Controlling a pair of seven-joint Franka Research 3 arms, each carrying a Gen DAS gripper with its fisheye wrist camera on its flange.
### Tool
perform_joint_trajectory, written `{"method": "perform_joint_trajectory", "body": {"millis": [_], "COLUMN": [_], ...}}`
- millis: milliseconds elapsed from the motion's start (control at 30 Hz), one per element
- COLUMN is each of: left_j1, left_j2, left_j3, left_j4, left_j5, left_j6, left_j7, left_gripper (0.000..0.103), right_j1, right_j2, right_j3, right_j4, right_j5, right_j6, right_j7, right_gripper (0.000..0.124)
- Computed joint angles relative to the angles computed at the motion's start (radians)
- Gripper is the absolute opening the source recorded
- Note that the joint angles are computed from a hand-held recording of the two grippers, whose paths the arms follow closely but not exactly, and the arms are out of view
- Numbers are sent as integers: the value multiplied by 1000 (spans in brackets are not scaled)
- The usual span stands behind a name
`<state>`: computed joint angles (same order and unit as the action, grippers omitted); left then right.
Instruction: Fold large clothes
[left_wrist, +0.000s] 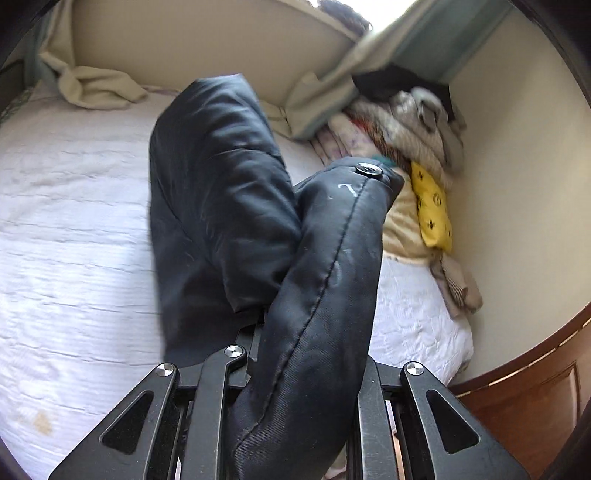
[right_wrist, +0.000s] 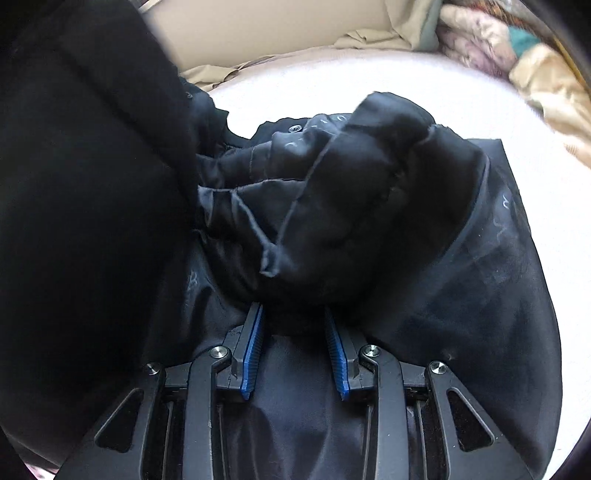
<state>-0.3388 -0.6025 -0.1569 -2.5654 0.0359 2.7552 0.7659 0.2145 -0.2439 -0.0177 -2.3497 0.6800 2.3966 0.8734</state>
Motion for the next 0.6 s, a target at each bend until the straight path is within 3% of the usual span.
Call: {"method": "perform_joint_trajectory", "body": {"millis": [67,233,300,367,433,500,600], "left_j1": [26,86,95,98,97,81,44], "left_j2": [70,214,260,310,370,430,467], "left_j3": [-44,-145,-169,-189,-210,-214,-193], "left_j4": [56,184,217,264,308,344,337], "left_j5": [29,154,210,273,353,416,442], "left_j6": [-19,-66,-81,-107,-134,-152,-126], "left_j7": [-29,-143,-192,-234,-282,-306,-329], "left_gripper": [19,19,20,20,22,23,26], "right_j1": [-9,-115,-167,-221,-265,-298,-344], "right_j2": [17,74,71,50,53,92,169], "right_j3": [-29,-111,-132,-155,-196,-243,-253], "right_j4": [36,181,197,195,204,228,285], "right_j5": [37,108,141,167,269,439,552], "right_j6": [-81,-420,-465,-451,-465,-562,-725], "right_j7": [7,167,192,216,203,158,137], "right_gripper": [27,29,36,41,48,62,75]}}
